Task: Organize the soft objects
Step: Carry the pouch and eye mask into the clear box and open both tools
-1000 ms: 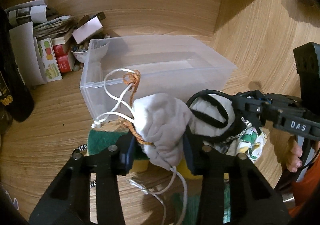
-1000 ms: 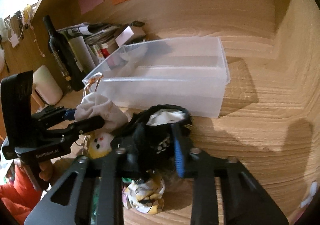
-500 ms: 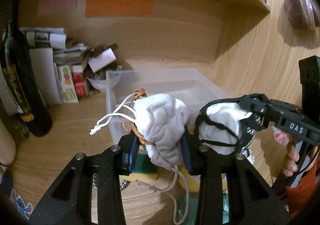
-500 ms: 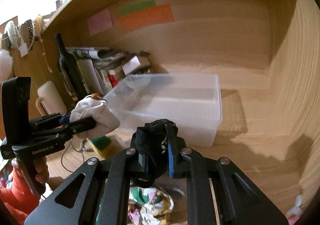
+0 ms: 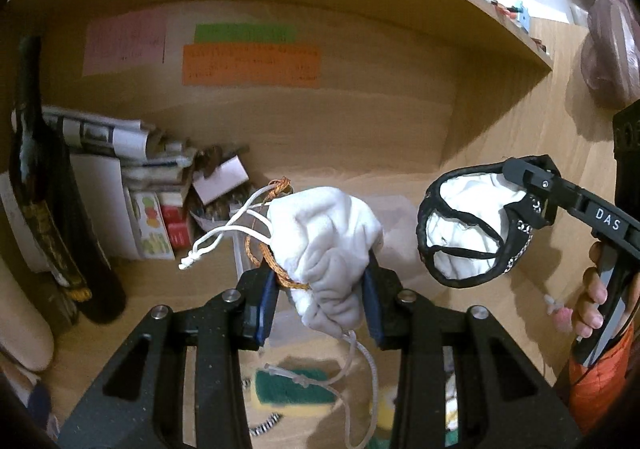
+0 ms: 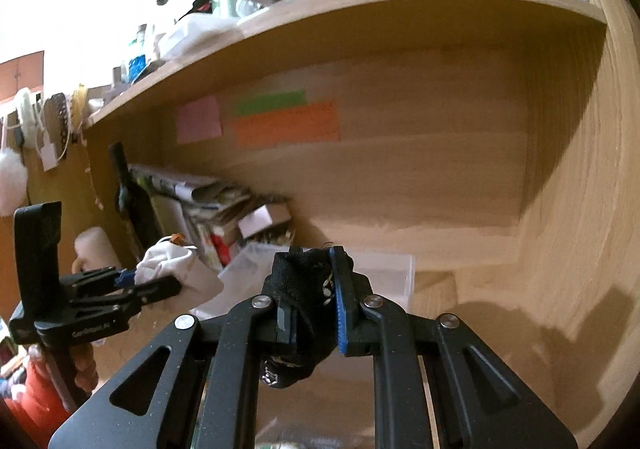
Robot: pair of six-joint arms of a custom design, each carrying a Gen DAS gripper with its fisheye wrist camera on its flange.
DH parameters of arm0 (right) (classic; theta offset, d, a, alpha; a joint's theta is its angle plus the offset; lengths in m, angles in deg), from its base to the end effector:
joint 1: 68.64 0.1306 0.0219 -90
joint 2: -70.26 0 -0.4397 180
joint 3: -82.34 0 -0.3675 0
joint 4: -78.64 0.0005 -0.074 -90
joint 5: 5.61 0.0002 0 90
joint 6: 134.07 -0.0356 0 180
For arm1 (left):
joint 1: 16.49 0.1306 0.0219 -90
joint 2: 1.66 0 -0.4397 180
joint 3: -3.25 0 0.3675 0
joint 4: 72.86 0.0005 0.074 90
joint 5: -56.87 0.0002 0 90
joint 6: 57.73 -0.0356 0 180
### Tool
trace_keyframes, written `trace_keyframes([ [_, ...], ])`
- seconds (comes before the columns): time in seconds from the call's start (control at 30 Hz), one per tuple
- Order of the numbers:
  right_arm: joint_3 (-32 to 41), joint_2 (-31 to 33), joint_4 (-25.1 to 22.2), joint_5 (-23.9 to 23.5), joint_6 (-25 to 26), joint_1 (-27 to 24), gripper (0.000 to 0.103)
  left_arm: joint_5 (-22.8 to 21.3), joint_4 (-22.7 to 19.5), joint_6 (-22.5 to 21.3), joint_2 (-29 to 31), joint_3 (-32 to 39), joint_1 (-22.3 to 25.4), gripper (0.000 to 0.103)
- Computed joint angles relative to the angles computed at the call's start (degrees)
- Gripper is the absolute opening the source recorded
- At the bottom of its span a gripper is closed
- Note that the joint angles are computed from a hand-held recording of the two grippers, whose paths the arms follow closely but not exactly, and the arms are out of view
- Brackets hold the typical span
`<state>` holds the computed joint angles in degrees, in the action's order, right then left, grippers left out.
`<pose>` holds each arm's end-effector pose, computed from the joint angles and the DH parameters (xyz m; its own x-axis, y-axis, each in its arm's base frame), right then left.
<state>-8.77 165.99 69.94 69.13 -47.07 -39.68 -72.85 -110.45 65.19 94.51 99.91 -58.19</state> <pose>0.4638 0.2668 0.4951 -0.2701 -0.0918 -0.9584 -0.6758 0.7271 0.1208 0.4011 -0.3276 0.5096 -0.4493 -0.1595 -0.8790 -0.1347 0.9848 -0.1099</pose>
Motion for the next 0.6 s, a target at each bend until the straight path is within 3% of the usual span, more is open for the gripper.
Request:
trace_keyframes([
  [0.23, 5.1, 4.4, -2.5, 1.3, 0.1, 0.2, 0.012, 1.8, -1.2, -1.6, 2.4, 3.7, 3.1, 0.037],
  [0.6, 13.6, 12.3, -12.6, 3.3, 2.6, 0.9, 0.012, 9.9, -10.6, 0.7, 10.4, 10.5, 8.2, 0.037],
])
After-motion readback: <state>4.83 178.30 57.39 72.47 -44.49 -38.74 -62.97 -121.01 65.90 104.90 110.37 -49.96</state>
